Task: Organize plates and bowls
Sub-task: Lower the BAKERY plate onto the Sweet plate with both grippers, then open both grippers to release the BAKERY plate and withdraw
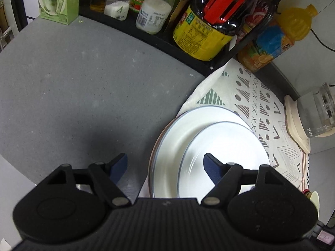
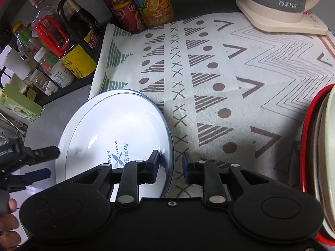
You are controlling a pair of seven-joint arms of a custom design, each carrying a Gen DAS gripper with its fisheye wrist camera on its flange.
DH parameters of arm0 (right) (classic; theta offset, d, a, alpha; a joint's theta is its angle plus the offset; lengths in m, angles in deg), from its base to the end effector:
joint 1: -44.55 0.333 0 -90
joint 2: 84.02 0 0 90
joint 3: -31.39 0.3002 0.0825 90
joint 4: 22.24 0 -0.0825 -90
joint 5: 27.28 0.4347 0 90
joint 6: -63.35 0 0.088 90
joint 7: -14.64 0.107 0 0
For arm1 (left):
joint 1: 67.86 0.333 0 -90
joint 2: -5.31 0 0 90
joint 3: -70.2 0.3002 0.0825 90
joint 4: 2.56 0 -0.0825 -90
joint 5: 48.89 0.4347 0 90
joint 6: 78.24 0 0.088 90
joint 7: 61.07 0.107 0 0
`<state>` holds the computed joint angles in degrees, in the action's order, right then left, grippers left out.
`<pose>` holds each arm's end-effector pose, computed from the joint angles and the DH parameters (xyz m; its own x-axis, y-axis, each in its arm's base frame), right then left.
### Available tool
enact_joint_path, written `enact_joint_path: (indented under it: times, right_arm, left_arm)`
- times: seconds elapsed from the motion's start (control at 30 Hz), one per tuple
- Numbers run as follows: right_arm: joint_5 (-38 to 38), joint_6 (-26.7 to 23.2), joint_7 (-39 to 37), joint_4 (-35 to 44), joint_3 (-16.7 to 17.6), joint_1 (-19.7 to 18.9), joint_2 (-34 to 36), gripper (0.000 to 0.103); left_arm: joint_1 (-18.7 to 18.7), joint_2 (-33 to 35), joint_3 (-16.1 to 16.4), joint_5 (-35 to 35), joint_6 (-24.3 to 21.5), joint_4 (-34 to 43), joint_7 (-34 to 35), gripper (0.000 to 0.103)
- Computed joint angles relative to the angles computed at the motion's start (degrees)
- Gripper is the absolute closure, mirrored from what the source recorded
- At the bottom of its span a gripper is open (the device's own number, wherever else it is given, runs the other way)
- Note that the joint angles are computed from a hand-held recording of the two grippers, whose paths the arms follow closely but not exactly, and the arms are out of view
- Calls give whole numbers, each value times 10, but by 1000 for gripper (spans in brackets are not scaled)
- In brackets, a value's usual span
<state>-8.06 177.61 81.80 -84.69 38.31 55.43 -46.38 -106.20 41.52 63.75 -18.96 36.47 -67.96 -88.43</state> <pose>0.7670 0.2374 0.4506 0.5643 -0.7771 -0.2786 -0.8131 -0.4646 -0.3507 0.6039 -0.5223 0.4436 0.8162 -0.4478 0.3652 -0.3544 -0.8871 -0.2957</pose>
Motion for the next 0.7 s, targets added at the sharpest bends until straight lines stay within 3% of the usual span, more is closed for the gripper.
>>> enact_joint_path:
  times: [0.17,0.27,0.33,0.43,0.5,0.7]
  right_arm:
    - [-7,-10,-3,7,0,4,6,80]
    - [-10,-11,-6,9,0,6,8,80]
    - [-10,-16,-5,18,0,6,13,80]
    - [-11,-20,-6,27,0,7,19,80]
    - [-12,-22,-5,31,0,8,22,80]
    - [-20,-13,-17,18,0,14,13,79]
  left_arm:
    - [1,28,-2,-14,-26,38,29,27]
    - [3,22,1,-22,-17,25,16,34]
    - [4,21,1,-24,-19,23,15,43]
    - [7,-8,5,-11,34,-30,-13,59]
    - [7,-13,5,-2,46,-39,-21,66]
    - [5,-13,4,7,39,-37,-35,70]
